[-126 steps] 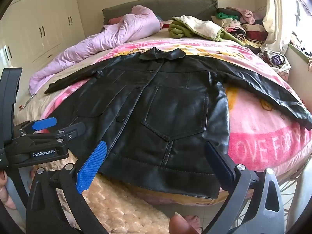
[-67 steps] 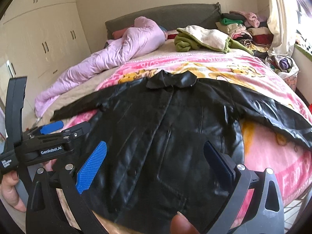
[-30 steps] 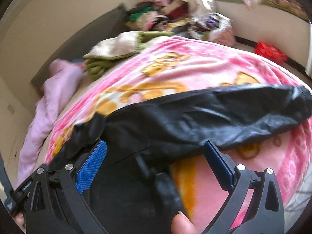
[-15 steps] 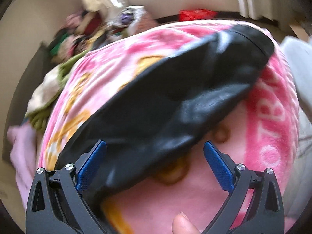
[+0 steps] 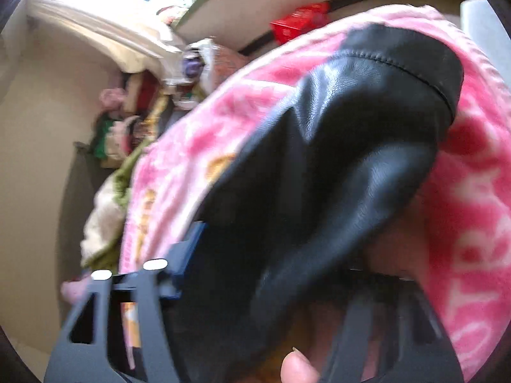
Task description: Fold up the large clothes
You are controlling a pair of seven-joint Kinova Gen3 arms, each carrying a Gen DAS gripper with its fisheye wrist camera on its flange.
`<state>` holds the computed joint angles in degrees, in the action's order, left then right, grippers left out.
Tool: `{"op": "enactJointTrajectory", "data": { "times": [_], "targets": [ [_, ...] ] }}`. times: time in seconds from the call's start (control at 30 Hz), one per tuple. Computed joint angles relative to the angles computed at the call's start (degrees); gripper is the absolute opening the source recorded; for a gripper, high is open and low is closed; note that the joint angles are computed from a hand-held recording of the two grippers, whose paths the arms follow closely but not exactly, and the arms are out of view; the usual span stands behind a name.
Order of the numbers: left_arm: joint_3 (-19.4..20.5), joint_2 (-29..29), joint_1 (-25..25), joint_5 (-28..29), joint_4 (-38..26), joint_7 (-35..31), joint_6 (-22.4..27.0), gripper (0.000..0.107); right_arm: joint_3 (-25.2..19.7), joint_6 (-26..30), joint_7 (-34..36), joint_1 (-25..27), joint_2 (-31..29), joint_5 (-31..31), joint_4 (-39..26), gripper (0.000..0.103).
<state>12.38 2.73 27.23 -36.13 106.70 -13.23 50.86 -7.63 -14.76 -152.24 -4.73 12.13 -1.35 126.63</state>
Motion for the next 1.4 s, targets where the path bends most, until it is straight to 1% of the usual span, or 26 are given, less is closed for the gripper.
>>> {"op": "enactJointTrajectory", "data": {
  "times": [0.03,0.1,0.2,0.23,0.37,0.43,0.5,0.57,0.63,0.73,0.77,0.8,0.83,0.9,0.93,1.0,1.07,1.1,1.17,1.2,1.23,1.3,1.33,1.4],
  "targets": [
    [-0.06,-0.43,-0.05,0.00,0.18,0.12,-0.04,0.094,0.42,-0.58,1.19,-0.64,-0.72,1.16,-0.25,0.029],
    [0.03,-1.64,-0.36,-0.04,0.82,0.72,-0.21,0.094,2.34,-1.93,5.19,-3.43,-2.19,1.53,-0.84,0.017],
    [0.50,-2.85,-1.18,0.35,1.31,0.58,0.00,0.094,2.42,-3.52,8.28,-5.04,-4.38,4.94,-2.24,0.017],
    [0.69,-3.48,-1.47,0.33,1.63,0.88,0.08,0.094,2.92,-3.94,9.94,-6.75,-5.21,5.93,-3.16,0.017],
    [1.33,-6.48,-3.44,1.15,3.38,1.80,-0.88,0.094,8.58,-1.48,19.22,-17.36,-7.15,5.24,-7.69,0.015],
    [1.64,-8.53,-5.00,1.95,4.47,1.85,-1.20,0.094,11.23,0.80,23.88,-22.67,-7.68,5.68,-10.56,0.015],
    [2.21,-10.43,-6.71,2.49,5.45,1.68,-1.45,0.094,13.37,1.27,28.54,-27.98,-7.73,6.10,-12.64,0.015],
    [2.68,-12.84,-8.57,3.01,6.73,2.14,-1.66,0.094,15.58,2.79,33.20,-33.28,-7.09,5.55,-14.95,0.015],
    [2.69,-15.44,-10.38,3.96,8.19,2.06,-2.40,0.094,17.35,5.43,37.86,-38.58,-5.93,5.39,-17.59,0.015],
    [2.30,-19.33,-13.01,5.62,10.40,1.62,-3.37,0.094,20.14,9.44,44.71,-46.54,-3.10,7.59,-21.11,0.015],
    [1.59,-20.84,-13.80,6.49,11.45,1.09,-4.11,0.094,21.40,10.46,46.80,-49.10,-2.26,7.68,-21.86,0.015],
    [1.40,-21.76,-14.60,7.14,12.11,0.79,-4.49,0.094,21.67,12.06,49.01,-51.00,-0.98,8.57,-22.97,0.015],
    [1.18,-22.67,-15.39,7.81,12.82,0.48,-4.93,0.094,20.88,14.31,50.73,-52.02,0.53,9.26,-24.28,0.015],
    [1.18,-24.13,-16.87,9.18,14.08,0.03,-5.65,0.094,20.63,17.49,52.27,-54.32,2.62,9.75,-25.56,0.015],
    [1.17,-24.78,-17.58,9.84,14.62,-0.30,-6.05,0.094,19.17,19.40,51.84,-54.21,3.65,11.08,-26.20,0.015],
    [1.06,-26.03,-19.00,11.30,16.04,-0.89,-7.10,0.094,15.89,23.17,48.35,-53.47,5.85,14.67,-27.44,0.015],
    [0.99,-26.57,-20.18,12.79,16.95,-2.02,-7.94,0.094,10.93,26.57,46.12,-50.74,7.87,15.38,-29.20,0.017],
    [1.11,-26.42,-20.68,13.50,17.26,-2.70,-8.45,0.094,8.28,28.04,45.72,-48.85,8.79,14.51,-29.94,0.019],
    [2.01,-25.96,-21.80,14.65,17.66,-3.89,-9.09,0.094,4.05,30.91,46.28,-45.27,9.81,11.53,-30.84,0.034],
    [2.71,-25.92,-22.39,15.10,18.04,-4.36,-9.42,0.094,1.42,32.04,47.41,-42.87,9.71,9.20,-30.48,0.065],
    [3.33,-25.63,-22.95,15.62,18.19,-4.90,-9.89,0.094,-1.13,32.54,47.81,-40.22,9.58,6.87,-30.08,0.081],
    [4.37,-25.19,-24.08,16.67,18.49,-6.05,-11.07,0.094,-5.59,31.35,48.24,-34.91,8.88,2.21,-27.81,0.083],
    [5.02,-25.05,-24.87,17.12,18.61,-6.37,-11.49,0.094,-7.55,29.63,47.67,-32.26,7.97,-0.12,-25.67,0.087],
    [5.87,-24.07,-25.46,18.40,18.87,-7.54,-13.22,0.094,-10.89,24.97,43.94,-26.95,5.38,-4.78,-20.82,0.089]
  ]
}}
